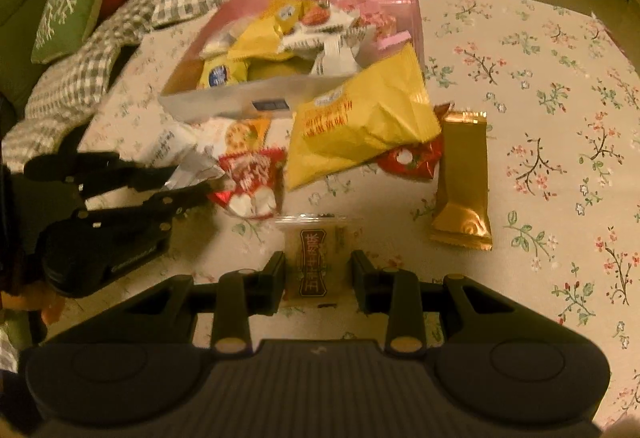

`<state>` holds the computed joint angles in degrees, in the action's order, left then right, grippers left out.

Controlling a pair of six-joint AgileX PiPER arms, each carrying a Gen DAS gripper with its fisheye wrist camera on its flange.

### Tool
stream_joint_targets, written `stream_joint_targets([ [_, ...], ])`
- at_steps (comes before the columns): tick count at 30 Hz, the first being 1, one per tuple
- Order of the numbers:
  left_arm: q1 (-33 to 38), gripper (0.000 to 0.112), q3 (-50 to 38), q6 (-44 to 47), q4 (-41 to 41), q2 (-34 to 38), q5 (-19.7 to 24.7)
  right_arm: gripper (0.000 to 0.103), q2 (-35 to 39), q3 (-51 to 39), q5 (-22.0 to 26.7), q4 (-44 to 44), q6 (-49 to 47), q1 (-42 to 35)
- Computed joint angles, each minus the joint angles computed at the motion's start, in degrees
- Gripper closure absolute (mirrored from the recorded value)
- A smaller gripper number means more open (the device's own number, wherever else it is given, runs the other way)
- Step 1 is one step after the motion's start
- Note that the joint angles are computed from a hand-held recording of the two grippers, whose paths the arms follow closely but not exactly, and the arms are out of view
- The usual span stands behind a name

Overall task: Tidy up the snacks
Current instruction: 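Carry the silver candy and small packet into the pink box with both tools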

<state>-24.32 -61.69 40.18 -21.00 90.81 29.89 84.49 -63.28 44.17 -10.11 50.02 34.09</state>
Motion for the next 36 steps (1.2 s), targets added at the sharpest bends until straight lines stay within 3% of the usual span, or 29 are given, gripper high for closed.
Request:
stream_joint_targets([
  [7,2.8,0.092,-4.9,-3.3,-3.4,1.0,3.2,0.072,-0.7,-3.3,-2.9,4.3,-2.7,-3.9],
  [21,2.4,0.091,-22.9,-10.1,-4.0,12.0,9.6,0.071,14.1,-19.8,-5.2,20.5,-14.0,-14.1],
  [30,1.1,0.090,-28.6,-13.6,-0.4,17.2,10.7,0.071,18.9,-25.2,-2.5,14.1,-9.1,-14.0],
  [33,0.9,0.086,-28.6,-13.8,0.2,17.5,10.0,0.065,18.8,-25.4,-3.2,12.8,-8.0,-13.7],
  [36,1.0,0.074,-28.1,-14.3,0.4,17.2,9.6,0.051,18.7,-26.0,-3.2,11.6,-7.6,-13.4],
])
